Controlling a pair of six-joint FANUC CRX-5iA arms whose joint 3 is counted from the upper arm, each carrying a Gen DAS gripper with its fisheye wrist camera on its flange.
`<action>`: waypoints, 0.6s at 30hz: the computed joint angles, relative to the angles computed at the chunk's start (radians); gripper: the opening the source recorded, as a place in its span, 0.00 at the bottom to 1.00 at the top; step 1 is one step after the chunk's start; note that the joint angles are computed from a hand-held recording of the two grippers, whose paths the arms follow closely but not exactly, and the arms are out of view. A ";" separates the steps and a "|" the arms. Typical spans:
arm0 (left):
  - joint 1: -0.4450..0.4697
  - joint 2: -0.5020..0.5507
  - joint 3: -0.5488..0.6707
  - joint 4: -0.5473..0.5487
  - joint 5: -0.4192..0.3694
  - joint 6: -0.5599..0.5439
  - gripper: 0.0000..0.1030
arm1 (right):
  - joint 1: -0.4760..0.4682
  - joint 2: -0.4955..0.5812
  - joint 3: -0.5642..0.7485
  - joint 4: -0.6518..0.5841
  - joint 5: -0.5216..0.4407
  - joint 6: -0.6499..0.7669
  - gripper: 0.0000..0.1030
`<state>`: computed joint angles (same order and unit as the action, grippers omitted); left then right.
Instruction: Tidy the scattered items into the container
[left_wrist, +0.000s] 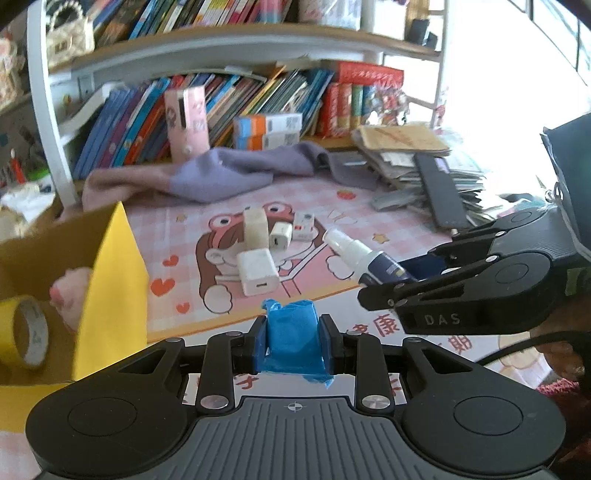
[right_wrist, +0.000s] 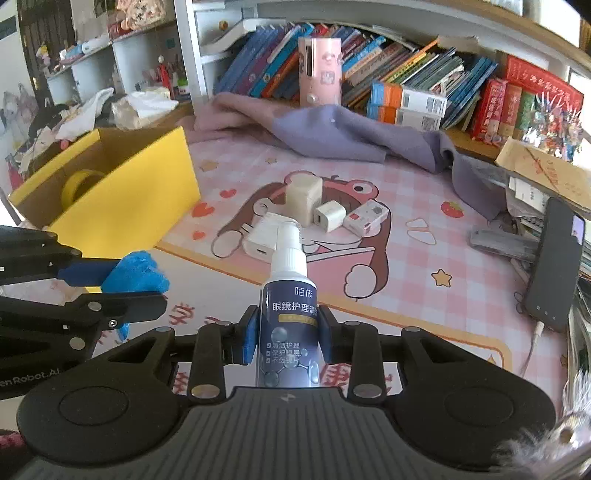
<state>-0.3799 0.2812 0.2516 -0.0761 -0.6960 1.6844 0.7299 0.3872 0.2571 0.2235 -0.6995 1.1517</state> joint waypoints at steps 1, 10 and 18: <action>0.002 -0.012 -0.016 0.008 0.013 -0.019 0.27 | 0.007 -0.010 -0.014 0.013 0.010 -0.021 0.30; 0.040 -0.144 -0.207 0.134 0.136 -0.224 0.27 | 0.090 -0.092 -0.171 0.273 0.076 -0.349 0.30; 0.093 -0.310 -0.435 0.289 0.211 -0.402 0.26 | 0.183 -0.156 -0.304 0.524 0.058 -0.697 0.30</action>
<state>-0.2865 -0.0293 -0.1837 0.2125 -0.4854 1.2821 0.9130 0.2314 -0.0466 0.7470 -0.6417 0.4551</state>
